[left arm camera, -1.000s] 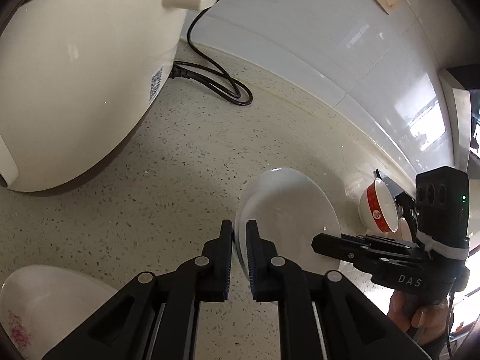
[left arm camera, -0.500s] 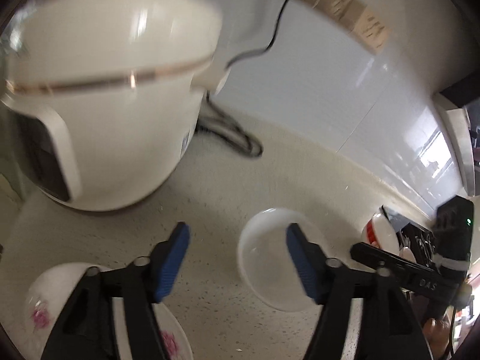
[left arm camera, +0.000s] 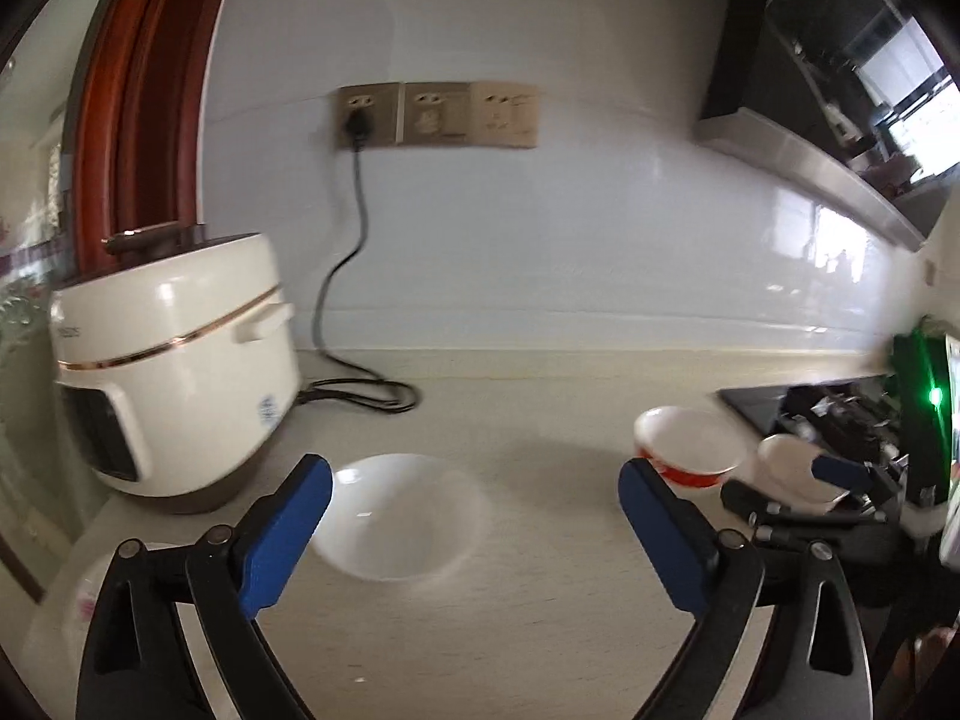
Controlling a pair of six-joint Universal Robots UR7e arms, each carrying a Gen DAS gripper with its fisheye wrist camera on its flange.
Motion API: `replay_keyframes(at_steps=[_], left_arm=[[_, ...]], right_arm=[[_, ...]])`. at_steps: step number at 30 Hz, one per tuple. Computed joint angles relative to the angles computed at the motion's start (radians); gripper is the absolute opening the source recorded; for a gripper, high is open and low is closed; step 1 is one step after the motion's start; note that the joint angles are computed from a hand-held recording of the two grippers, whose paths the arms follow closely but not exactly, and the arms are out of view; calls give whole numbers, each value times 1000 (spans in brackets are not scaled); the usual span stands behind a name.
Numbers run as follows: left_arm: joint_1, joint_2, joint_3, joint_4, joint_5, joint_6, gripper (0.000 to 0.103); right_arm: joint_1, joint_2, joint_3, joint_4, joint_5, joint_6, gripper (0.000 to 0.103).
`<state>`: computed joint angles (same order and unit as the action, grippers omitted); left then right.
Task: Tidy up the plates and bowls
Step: 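Move both grippers to the red-rimmed bowl by the stove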
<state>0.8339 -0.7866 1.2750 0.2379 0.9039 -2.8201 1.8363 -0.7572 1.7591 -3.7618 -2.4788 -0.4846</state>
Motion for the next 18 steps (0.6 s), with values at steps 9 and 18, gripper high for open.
replay_keyframes(at_steps=[9,18], left_arm=[[-3,103,-108,122,104,-107,97],[7,248,-330,323,172,-249,97]], right_arm=[[-53,-155,161,31,58,65,101],[-132,-319,236,182,178,240,101]])
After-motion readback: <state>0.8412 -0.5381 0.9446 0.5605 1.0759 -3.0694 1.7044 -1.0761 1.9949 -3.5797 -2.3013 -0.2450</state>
